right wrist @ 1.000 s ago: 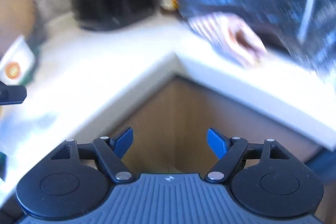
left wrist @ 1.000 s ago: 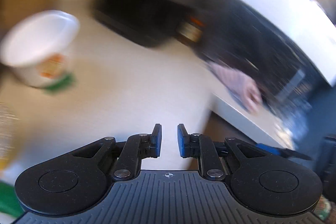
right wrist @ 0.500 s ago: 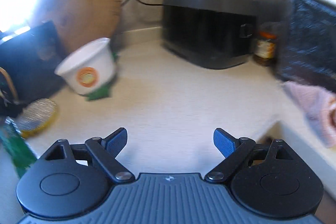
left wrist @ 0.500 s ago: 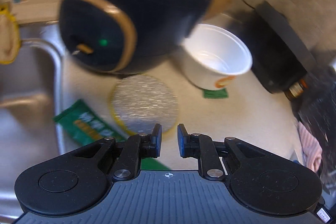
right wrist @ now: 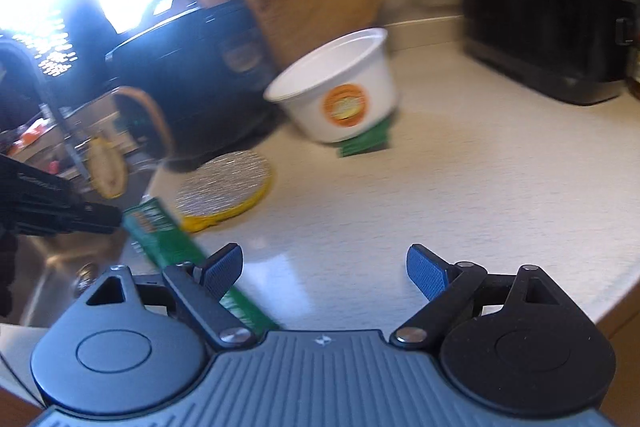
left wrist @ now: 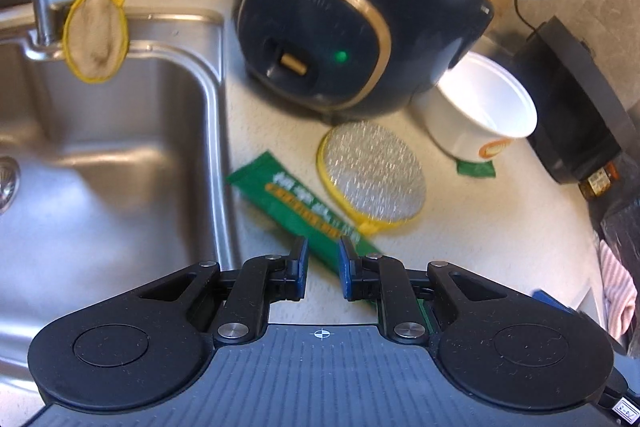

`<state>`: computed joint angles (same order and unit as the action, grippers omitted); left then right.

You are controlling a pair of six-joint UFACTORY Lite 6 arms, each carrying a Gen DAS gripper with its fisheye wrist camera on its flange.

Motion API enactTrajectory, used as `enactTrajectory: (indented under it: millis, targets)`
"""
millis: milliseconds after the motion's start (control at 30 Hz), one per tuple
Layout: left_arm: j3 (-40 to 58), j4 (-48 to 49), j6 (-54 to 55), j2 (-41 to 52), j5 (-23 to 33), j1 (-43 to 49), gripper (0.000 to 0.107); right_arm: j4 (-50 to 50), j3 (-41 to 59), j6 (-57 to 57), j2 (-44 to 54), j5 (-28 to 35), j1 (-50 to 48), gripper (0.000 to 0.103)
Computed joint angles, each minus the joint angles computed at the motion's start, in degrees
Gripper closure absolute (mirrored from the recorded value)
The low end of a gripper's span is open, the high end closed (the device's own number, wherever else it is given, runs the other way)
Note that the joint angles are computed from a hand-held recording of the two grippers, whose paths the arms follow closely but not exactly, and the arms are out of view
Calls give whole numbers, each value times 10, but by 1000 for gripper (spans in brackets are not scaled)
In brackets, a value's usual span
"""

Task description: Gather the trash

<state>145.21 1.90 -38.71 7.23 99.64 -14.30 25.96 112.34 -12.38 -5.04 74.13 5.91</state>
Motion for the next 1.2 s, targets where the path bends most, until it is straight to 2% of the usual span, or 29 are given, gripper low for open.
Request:
enactTrajectory:
  millis: [67,167,367,533,733,867,1000,1133,1200]
  targets:
    - [-87,-18,-3,-50,-41,9,88,-9,-1,7,3,-4,47,13]
    - [-159,-38,-6,-91,-78,22,88,-25,-11,21,2,-9,108,13]
    - [-238,-68,-14,-133,-130,32,88,-21,-18,24,0,17,151,13]
    - [-242,-59,-28,-121,-153,-2,88,23,-12,-2,-7,55,121,13]
    - [-196,-38,-35,-78,-169,-74,88,42,-21,-28,-28,73,107,14]
    - [-162,-22,-43,-60,-156,-104,88,-2,0,-28,-26,52,124,14]
    - [-149,29,-60,-76,-137,-117,88,-73,36,-15,16,19,189,14]
    - [-165,68,-56,-123,-136,-98,88,-123,77,12,85,9,251,32]
    - [-172,83,-56,-143,-132,-83,88,-154,82,22,103,-9,281,34]
